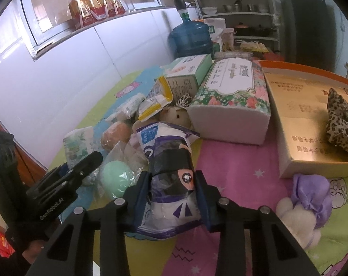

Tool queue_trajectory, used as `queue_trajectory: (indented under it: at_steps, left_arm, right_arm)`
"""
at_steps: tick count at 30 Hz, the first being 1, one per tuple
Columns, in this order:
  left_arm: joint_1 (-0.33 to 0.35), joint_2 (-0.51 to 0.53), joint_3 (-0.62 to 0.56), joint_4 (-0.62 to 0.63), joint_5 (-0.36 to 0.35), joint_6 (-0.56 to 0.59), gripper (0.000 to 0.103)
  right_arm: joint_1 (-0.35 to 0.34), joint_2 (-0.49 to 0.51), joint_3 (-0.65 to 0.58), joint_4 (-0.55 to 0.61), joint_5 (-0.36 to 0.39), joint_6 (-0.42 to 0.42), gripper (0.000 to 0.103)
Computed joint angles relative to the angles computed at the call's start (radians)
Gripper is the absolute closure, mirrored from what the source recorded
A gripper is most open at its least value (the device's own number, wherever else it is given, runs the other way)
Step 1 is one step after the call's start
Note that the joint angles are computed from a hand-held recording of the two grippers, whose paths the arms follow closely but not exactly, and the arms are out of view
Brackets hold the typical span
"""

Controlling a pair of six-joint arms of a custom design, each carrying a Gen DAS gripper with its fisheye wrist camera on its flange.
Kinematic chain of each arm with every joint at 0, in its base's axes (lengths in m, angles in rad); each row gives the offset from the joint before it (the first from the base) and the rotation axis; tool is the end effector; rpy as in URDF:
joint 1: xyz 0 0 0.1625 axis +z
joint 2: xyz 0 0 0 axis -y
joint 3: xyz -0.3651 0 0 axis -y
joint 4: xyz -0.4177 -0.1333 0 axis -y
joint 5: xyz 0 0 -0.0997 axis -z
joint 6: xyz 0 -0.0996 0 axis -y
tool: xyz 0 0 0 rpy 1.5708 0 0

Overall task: Organize soft objects
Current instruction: 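Grasp the white tissue pack with the left tool while the right tool grasps the snack bag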

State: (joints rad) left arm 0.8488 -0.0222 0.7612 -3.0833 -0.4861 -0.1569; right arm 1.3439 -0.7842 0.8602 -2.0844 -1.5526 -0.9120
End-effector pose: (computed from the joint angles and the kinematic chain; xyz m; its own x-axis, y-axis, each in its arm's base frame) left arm -0.3478 -0.7299 -0.0744 -0.8234 -0.2368 -0.5156 0.3485 0.5062 -0.7889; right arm -0.0500 -0.8172 0.3407 -0.7586 -0.5648 0.3250 -0.6470 0.7122 -0.2725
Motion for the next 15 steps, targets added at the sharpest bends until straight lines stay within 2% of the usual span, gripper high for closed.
queue_trajectory:
  at_steps: [8,15]
  left_arm:
    - [-0.025,0.007,-0.019,-0.042,0.007,0.055,0.058]
    - [-0.042,0.039,-0.084,-0.014,0.006,0.087,0.059]
  right_arm:
    - [-0.003,-0.034,0.023,-0.002,0.052,-0.003,0.064]
    - [-0.011,-0.063,0.038,-0.013,0.097,-0.009,0.064]
